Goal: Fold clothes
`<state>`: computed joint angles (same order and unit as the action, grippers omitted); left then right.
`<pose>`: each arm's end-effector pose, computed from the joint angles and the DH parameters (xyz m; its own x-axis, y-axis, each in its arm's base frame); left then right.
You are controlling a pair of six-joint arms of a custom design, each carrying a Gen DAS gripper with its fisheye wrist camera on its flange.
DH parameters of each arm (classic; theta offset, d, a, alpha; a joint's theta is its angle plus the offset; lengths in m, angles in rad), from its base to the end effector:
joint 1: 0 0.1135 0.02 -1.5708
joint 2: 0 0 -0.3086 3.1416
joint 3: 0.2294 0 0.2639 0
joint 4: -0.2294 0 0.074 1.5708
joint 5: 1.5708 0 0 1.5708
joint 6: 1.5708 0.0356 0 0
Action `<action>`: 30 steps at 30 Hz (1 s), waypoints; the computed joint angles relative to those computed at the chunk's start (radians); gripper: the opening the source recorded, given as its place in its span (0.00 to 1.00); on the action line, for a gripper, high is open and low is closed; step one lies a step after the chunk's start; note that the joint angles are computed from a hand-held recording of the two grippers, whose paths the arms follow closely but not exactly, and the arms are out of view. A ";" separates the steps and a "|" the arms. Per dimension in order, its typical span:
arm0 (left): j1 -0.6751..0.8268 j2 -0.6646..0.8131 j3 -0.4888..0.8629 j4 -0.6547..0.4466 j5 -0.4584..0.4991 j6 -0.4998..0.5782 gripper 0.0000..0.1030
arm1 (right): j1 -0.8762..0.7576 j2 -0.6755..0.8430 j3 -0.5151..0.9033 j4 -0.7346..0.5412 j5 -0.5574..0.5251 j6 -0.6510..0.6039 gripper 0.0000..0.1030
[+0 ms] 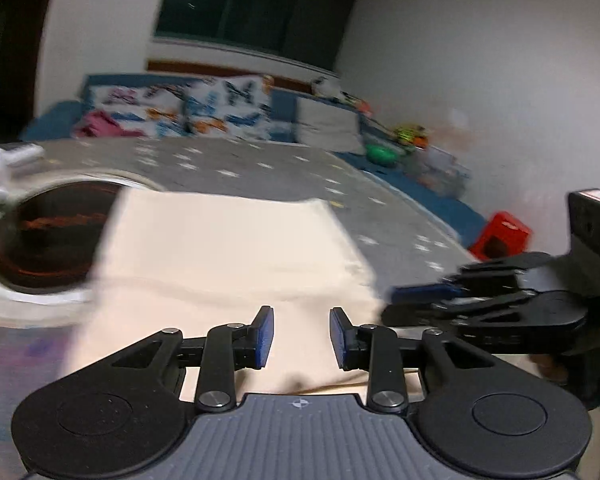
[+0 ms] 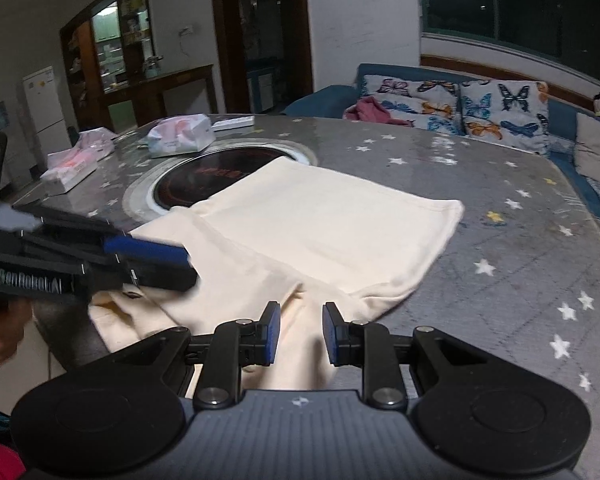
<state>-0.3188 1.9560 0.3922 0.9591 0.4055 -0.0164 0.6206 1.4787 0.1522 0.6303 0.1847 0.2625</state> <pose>0.2668 -0.1028 0.0823 -0.5496 0.1655 -0.8189 0.5873 0.7737 -0.2377 0.1630 0.1084 0.1161 -0.6224 -0.1314 -0.7716 -0.3059 0.9482 0.0854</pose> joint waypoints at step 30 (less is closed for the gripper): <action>0.228 0.113 -0.092 0.164 -0.072 0.253 0.08 | 0.121 -0.027 0.063 -0.148 0.107 0.030 0.01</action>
